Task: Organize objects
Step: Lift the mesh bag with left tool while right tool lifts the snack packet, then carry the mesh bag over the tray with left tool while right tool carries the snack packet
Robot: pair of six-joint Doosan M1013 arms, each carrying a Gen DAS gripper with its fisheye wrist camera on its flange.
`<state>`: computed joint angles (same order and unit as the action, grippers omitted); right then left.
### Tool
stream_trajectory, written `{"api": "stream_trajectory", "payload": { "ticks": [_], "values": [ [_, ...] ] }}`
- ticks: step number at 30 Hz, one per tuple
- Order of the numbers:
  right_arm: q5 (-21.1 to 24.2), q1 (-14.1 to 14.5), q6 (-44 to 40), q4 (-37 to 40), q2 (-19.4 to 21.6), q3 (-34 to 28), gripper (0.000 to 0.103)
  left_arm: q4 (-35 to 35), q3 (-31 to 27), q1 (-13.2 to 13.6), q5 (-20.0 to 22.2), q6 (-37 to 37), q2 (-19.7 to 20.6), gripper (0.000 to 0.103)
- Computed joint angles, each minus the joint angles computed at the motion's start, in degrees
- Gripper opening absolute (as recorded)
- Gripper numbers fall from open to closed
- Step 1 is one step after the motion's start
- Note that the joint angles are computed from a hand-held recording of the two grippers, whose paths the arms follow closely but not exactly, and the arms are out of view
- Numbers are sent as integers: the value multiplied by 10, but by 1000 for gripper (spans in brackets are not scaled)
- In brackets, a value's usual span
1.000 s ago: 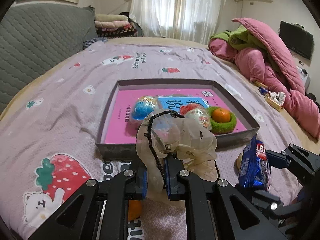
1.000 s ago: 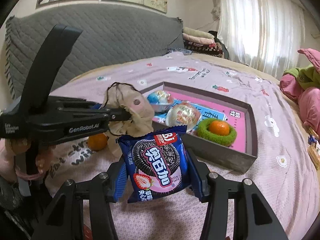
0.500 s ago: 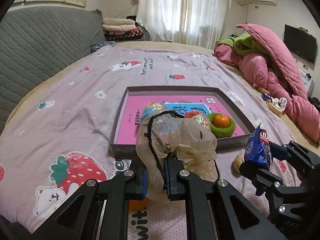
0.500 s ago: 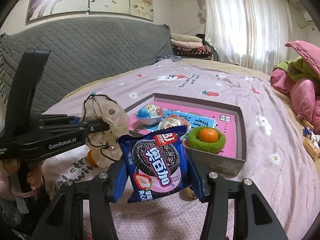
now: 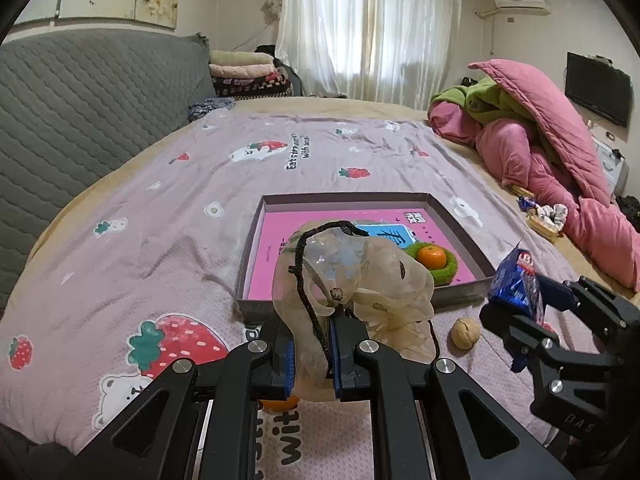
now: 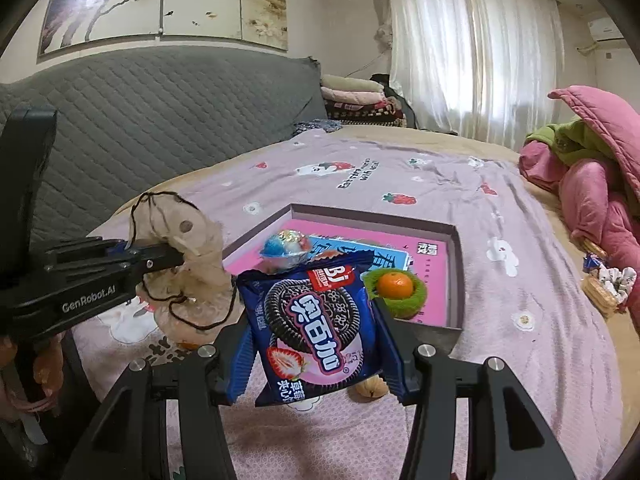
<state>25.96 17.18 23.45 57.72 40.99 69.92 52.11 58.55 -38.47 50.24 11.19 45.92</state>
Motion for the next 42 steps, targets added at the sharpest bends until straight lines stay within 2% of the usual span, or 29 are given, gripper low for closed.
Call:
{"api": "stream_trajectory", "payload": {
  "ticks": [7,17,30,33,42],
  "values": [
    [-7,0,55,-32,-9,2,53,9,3,-5,-1,-8,-8,13],
    [-13,1,87,-65,-16,-1,53,14,-5,-10,9,-1,-11,13],
    [-39,6,86,-77,-24,-8,53,17,-33,-9,24,23,-4,13],
    [-47,6,69,-61,-26,-10,53,8,-45,-6,22,35,1,13],
    [-44,6,87,-70,-18,-40,53,0,-78,3,28,63,15,13]
  ]
}}
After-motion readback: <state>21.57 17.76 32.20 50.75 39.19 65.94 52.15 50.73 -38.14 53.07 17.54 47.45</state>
